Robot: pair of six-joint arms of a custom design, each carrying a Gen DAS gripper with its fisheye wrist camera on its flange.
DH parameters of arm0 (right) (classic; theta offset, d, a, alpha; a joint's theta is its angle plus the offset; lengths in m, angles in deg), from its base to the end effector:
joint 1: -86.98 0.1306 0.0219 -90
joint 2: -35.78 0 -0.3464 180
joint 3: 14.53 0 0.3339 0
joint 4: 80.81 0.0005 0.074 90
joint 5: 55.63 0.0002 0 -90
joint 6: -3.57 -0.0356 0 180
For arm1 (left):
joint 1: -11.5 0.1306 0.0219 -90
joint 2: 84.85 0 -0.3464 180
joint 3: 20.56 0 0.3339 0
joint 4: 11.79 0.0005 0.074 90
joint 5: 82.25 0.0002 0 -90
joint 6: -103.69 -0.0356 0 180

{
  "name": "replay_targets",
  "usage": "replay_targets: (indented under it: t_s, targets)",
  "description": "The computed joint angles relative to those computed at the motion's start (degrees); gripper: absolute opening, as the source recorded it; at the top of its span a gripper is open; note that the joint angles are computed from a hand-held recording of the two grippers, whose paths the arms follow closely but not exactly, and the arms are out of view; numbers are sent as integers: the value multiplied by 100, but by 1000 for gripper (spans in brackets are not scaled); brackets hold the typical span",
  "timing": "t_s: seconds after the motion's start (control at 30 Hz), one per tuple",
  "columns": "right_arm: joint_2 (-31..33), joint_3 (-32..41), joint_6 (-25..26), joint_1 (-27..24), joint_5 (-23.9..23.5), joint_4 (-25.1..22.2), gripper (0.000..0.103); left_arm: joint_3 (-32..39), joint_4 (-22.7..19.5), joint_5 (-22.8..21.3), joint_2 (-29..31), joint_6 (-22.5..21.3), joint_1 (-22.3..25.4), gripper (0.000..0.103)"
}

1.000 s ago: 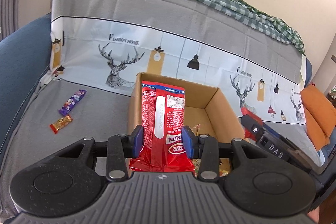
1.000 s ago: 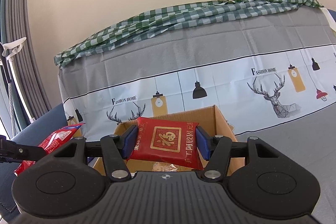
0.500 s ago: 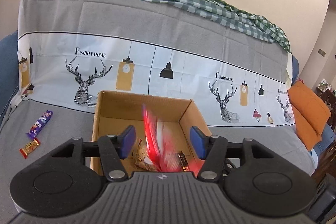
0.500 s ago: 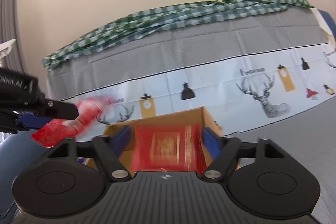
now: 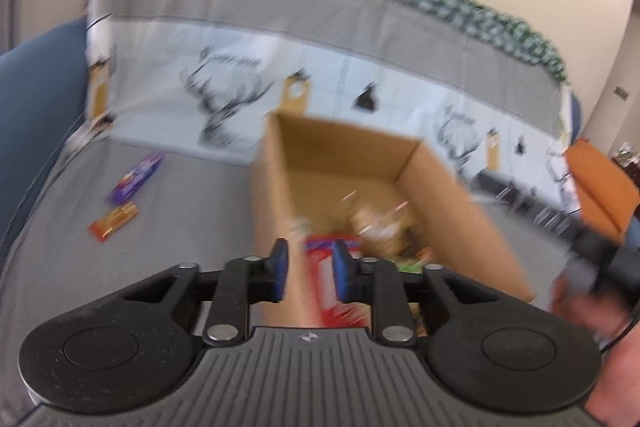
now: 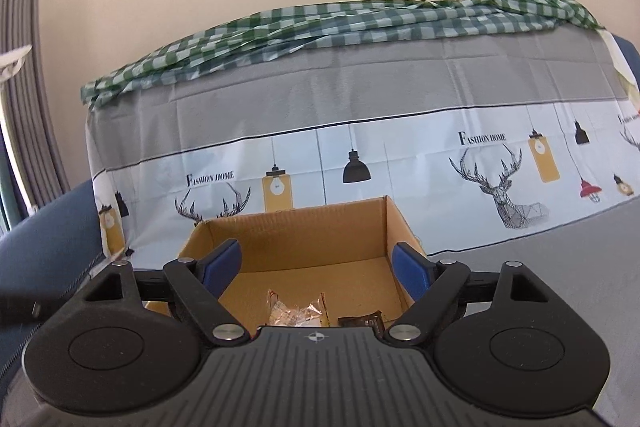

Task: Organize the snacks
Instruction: 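Move both tools from the box back toward the last snacks on the sofa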

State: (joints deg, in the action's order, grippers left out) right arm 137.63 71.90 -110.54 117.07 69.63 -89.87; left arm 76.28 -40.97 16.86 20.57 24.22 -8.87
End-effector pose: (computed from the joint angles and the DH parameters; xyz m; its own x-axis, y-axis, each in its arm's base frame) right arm 0.4506 0.2368 0.3379 -0.3088 0.2066 -0.9284 0.1877 0.9702 0.1534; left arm 0.4950 -0.1904 0.3477 -0.6486 0.0484 -0.7596 0.3484 0.9062 -0.2398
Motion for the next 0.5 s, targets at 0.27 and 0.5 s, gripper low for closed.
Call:
replay_targets:
  t_s: [0.27, 0.5]
  targets:
    - [141, 196, 43, 76, -465, -204, 44, -792, 872, 278, -163, -741, 789, 18]
    - [165, 282, -451, 154, -500, -471, 40, -1113, 1653, 653, 184, -844, 1255, 18]
